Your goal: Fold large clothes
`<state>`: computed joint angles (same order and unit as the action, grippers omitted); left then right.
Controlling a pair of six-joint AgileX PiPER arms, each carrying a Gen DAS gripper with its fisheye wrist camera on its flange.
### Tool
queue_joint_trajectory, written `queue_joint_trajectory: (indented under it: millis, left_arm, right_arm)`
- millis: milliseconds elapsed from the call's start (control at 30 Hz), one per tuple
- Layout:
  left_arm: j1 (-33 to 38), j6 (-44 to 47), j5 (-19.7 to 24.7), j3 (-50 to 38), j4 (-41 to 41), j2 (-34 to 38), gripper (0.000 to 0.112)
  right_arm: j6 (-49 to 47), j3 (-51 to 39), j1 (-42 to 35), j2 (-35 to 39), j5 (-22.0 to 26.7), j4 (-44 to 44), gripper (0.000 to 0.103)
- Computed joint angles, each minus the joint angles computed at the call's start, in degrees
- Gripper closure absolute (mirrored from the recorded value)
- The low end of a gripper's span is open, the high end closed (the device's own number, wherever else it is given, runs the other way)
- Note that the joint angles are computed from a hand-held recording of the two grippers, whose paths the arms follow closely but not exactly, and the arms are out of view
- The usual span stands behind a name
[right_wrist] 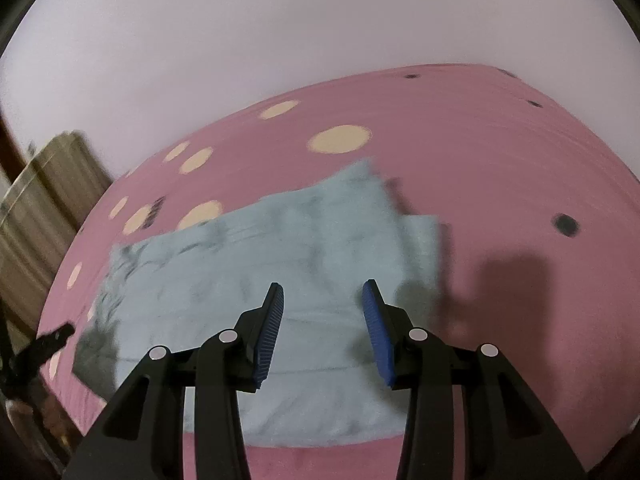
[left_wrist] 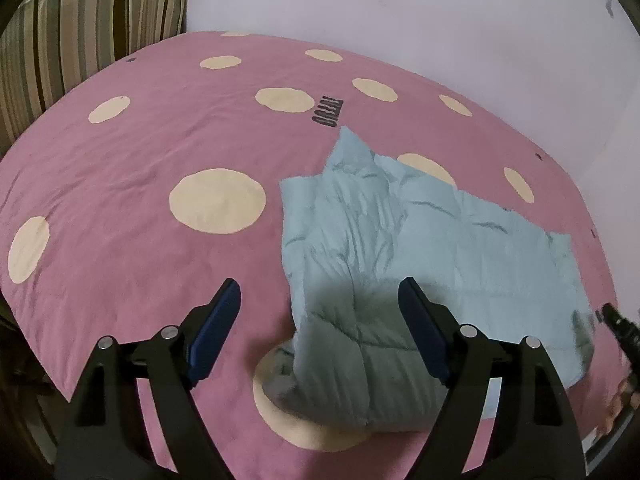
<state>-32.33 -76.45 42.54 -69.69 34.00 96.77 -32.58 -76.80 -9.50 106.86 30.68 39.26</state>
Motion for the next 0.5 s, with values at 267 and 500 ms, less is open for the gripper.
queue_joint_trajectory:
  millis: [267,500]
  left_arm:
    - [2.5,3.7,-2.2,-0.9,-3.2,1.8,0.031]
    - [4.2,6.6,-3.0,-2.9,-4.7,4.4,0.031]
  right_arm:
    - [9.6,-9.1,13.3,6.7,1.7,-10.6,0.063]
    - [19.5,-15.7,18.9,12.3,2.5,-20.2,0.063]
